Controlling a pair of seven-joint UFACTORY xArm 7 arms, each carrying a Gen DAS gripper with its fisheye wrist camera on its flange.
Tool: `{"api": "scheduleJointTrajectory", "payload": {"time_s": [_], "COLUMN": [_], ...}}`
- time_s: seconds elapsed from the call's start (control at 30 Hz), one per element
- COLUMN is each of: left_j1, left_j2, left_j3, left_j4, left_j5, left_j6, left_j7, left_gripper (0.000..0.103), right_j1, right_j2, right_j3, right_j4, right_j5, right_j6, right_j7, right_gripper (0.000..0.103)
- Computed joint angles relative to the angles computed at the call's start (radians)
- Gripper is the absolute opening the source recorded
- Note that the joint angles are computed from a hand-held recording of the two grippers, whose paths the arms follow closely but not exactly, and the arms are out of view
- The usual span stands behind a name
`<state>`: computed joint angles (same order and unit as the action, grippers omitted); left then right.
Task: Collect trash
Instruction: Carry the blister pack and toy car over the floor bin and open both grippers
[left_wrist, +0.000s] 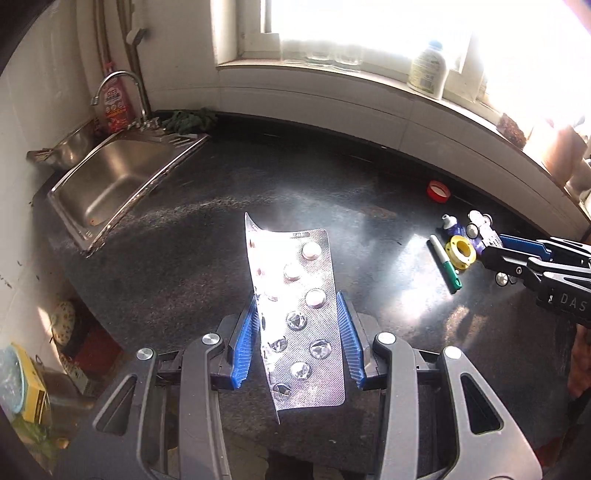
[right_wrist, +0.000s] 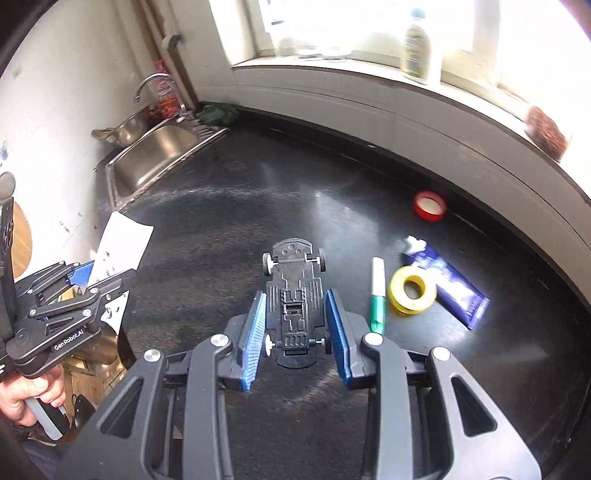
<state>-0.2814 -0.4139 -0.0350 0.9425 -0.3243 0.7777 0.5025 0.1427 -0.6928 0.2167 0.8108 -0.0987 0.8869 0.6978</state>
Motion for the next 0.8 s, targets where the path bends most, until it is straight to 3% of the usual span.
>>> {"api": "scheduleJointTrajectory", "payload": {"time_s": [0.2,0.37,0.63,0.8], "left_j1": [0.145,0.271,0.411,0.442], "left_j2": [-0.010,0.010,0.105,0.211], "left_j3": [0.087,0.148,0.226,0.260], "left_j4": [-0.005,-0.006,0.017,0.032], "left_j5": [0.067,0.114,0.111,-0.004], "left_j6": [-0.016,-0.021,-0.023,-0.011], "left_j7": [-0.046,-0.090,-0.093,0.004], "left_gripper": [0.041,0.041,0.041,0.041], "right_j1": [0.088,0.198,0.387,0.473], "right_j2": [0.340,0.636,1.069,1.321], "right_j3": [0.046,0.060,0.046,0.013], "right_j4": [0.249,0.532,1.022,1.333], "right_j5": [0.003,-0.007,0.021,0.091], "right_j6": [-0.129,-0.138,-0.043,0.067], "right_j7": [-0.083,-0.173,-0.293,-0.308], "right_gripper": [0.033,0.033,0.033,0.033]}}
